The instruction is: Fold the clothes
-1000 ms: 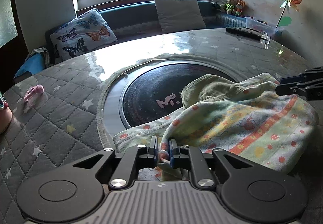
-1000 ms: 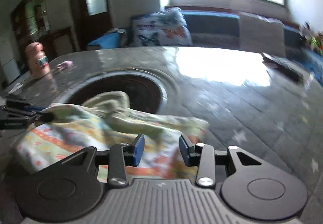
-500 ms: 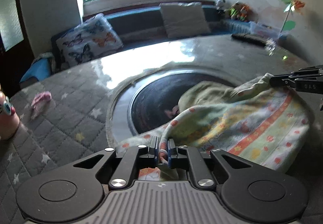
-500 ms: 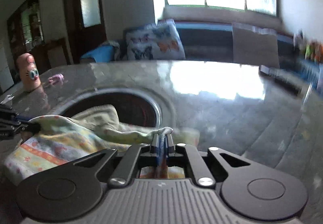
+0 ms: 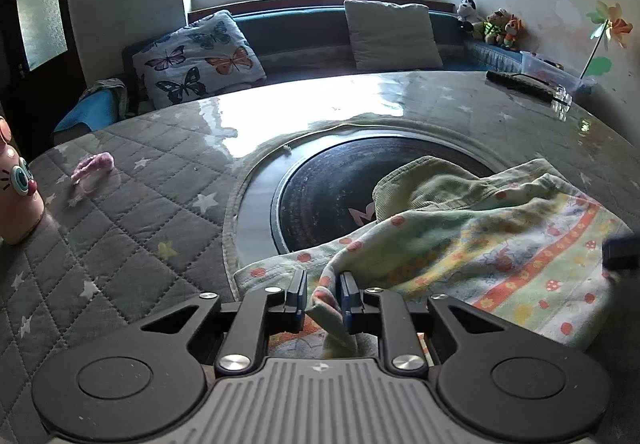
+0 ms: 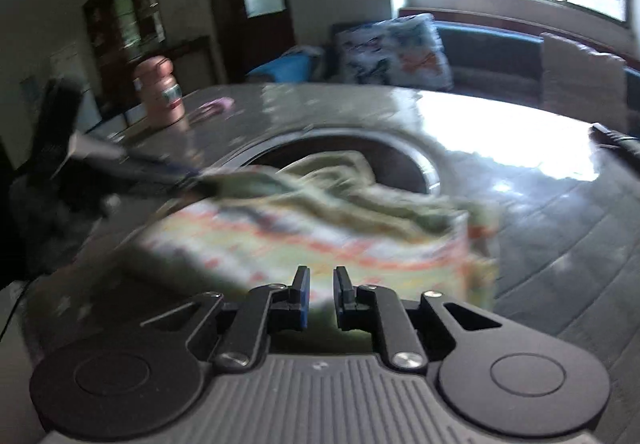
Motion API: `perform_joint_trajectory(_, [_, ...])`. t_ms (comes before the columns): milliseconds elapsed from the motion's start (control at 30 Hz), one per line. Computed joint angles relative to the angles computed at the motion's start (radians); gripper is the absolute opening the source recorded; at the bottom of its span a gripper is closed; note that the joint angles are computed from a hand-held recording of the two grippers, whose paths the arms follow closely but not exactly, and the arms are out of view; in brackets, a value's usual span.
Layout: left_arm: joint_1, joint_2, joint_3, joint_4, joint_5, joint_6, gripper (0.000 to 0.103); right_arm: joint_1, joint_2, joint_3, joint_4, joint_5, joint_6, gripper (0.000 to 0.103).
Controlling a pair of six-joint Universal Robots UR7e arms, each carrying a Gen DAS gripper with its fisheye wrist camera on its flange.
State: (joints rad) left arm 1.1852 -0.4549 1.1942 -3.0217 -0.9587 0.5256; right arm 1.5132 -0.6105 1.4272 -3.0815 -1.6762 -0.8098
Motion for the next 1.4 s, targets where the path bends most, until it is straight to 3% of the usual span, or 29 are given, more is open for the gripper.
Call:
perform_joint_trajectory(167, [-0.013, -0.025, 0.052, -0.070, 0.001, 0.030, 0.031, 0.021, 0.017, 0.016, -0.035, -0.017, -0.021, 0.012])
perform_joint_trajectory(267, [-0.024, -0.056, 0.115, -0.139, -0.019, 0.072, 0.031, 0.023, 0.005, 0.035, -0.035, -0.004, -0.011, 0.012])
perform_joint_trajectory(567, [-0.049, -0.105, 0.241, -0.096, -0.162, 0.107, 0.031, 0.028, 0.065, -0.048, 0.001, -0.042, -0.001, 0.012])
perform_joint_trajectory(867, [-0.049, -0.061, 0.223, -0.062, -0.188, 0.123, 0.031, 0.032, 0.136, -0.187, 0.074, -0.055, 0.011, 0.012])
perform_joint_trajectory(967, [-0.046, -0.058, 0.216, -0.055, -0.191, 0.116, 0.031, 0.035, 0.172, -0.255, 0.099, -0.074, 0.021, 0.018])
perform_joint_trajectory(1400, [-0.038, -0.064, 0.195, -0.016, -0.196, 0.086, 0.032, 0.025, 0.283, -0.475, 0.161, -0.082, 0.148, 0.018])
